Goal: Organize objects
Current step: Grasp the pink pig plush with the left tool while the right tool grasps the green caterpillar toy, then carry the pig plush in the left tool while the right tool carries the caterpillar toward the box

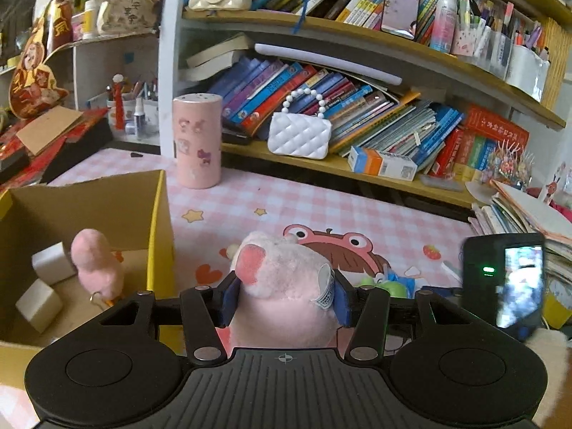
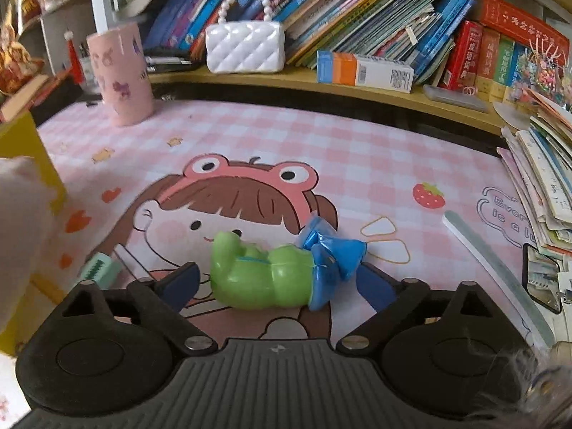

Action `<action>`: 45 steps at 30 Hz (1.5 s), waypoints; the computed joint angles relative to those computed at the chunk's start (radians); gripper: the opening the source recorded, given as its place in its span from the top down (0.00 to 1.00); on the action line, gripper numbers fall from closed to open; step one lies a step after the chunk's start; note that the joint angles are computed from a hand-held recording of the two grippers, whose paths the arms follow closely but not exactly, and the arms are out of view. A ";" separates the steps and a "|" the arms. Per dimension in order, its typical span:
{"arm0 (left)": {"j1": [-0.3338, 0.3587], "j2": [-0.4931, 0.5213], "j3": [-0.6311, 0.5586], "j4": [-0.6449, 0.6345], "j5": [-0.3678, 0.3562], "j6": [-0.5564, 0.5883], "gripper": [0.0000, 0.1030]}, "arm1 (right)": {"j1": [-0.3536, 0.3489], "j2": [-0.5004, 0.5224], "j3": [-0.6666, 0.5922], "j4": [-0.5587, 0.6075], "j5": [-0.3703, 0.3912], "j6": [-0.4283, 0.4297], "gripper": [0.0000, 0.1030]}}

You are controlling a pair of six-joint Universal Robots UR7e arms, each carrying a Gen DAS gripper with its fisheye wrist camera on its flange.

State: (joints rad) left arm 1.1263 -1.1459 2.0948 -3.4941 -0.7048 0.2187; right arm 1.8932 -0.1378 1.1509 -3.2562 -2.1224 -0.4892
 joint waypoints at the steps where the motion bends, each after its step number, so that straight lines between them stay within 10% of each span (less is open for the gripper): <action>1: 0.000 -0.006 0.005 0.003 -0.004 -0.009 0.51 | -0.001 0.007 -0.010 0.002 -0.006 0.001 0.17; 5: -0.007 -0.026 0.030 0.003 -0.012 -0.021 0.51 | -0.003 0.000 0.010 -0.017 -0.003 0.010 0.29; 23: -0.024 -0.165 0.192 0.047 -0.098 -0.075 0.51 | 0.103 -0.213 0.445 -0.235 -0.066 0.162 0.29; 35: -0.050 -0.400 0.378 0.110 -0.119 -0.112 0.51 | 0.218 -0.222 0.590 -0.289 -0.127 0.268 0.30; 45: -0.083 -0.762 0.533 0.372 0.011 -0.227 0.51 | 0.332 -0.181 0.634 -0.216 -0.103 0.372 0.29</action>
State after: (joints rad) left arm 1.0431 -1.9077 2.6275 -3.1221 -0.6938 -0.0088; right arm 2.2252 -0.3186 1.7847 -3.4724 -2.2254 -0.1173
